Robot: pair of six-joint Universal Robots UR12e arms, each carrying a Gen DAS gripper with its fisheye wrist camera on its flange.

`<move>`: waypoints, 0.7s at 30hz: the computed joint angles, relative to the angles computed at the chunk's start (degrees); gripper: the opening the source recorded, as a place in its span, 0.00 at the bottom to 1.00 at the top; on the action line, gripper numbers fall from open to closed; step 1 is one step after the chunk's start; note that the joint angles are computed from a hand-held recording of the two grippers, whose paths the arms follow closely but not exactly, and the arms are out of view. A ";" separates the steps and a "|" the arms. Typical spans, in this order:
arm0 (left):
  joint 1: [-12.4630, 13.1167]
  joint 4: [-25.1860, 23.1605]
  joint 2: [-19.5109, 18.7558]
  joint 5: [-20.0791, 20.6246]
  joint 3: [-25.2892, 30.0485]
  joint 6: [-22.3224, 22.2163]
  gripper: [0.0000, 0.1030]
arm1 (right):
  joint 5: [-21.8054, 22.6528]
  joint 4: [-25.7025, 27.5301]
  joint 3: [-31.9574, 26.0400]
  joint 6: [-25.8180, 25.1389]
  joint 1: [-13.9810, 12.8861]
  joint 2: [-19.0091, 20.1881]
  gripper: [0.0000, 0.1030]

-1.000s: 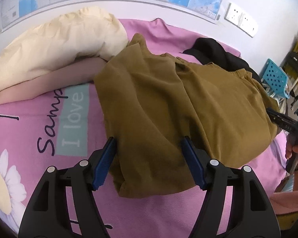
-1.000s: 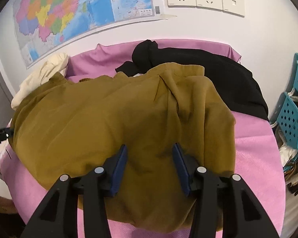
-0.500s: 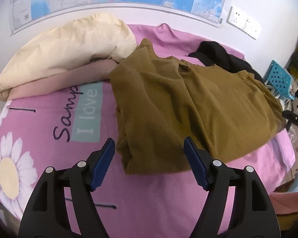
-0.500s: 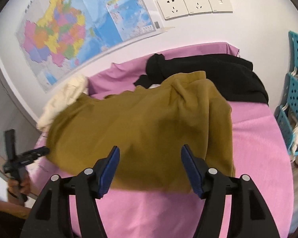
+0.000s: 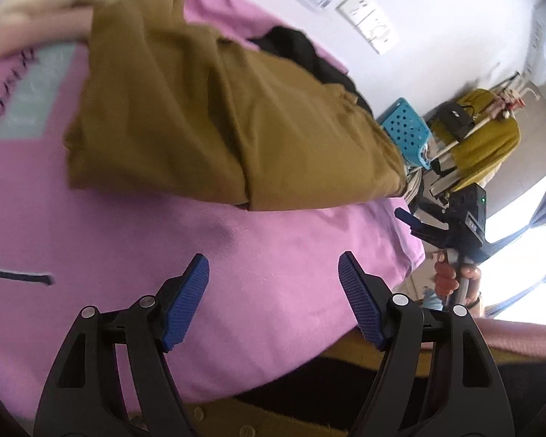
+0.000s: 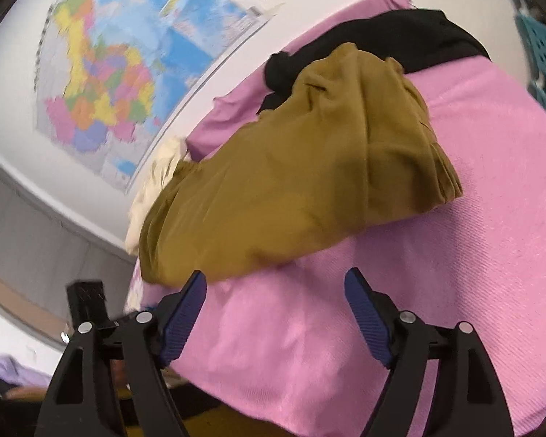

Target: Fold large clothes

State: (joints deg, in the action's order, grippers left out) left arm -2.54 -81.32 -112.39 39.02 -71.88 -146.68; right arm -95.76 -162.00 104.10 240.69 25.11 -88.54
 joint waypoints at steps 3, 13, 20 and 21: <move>-0.54 1.91 -1.20 -0.95 0.47 -4.03 0.71 | 0.08 -2.91 0.33 1.96 -0.50 0.88 0.78; -0.54 13.38 -3.13 -5.19 -0.20 -20.56 0.74 | -4.25 -3.62 -0.45 7.14 -1.15 2.68 0.80; -0.53 17.12 -3.40 -4.07 -0.17 -26.20 0.75 | -6.86 -1.87 -2.02 7.84 -1.00 3.73 0.84; -0.53 17.74 -3.43 -4.06 -0.23 -27.29 0.75 | -7.43 -1.97 -2.03 8.37 -0.95 3.79 0.84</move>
State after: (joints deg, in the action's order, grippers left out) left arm -3.07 -63.58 -115.82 34.95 -72.10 -173.97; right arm -103.20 -163.97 102.07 249.06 24.16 -84.75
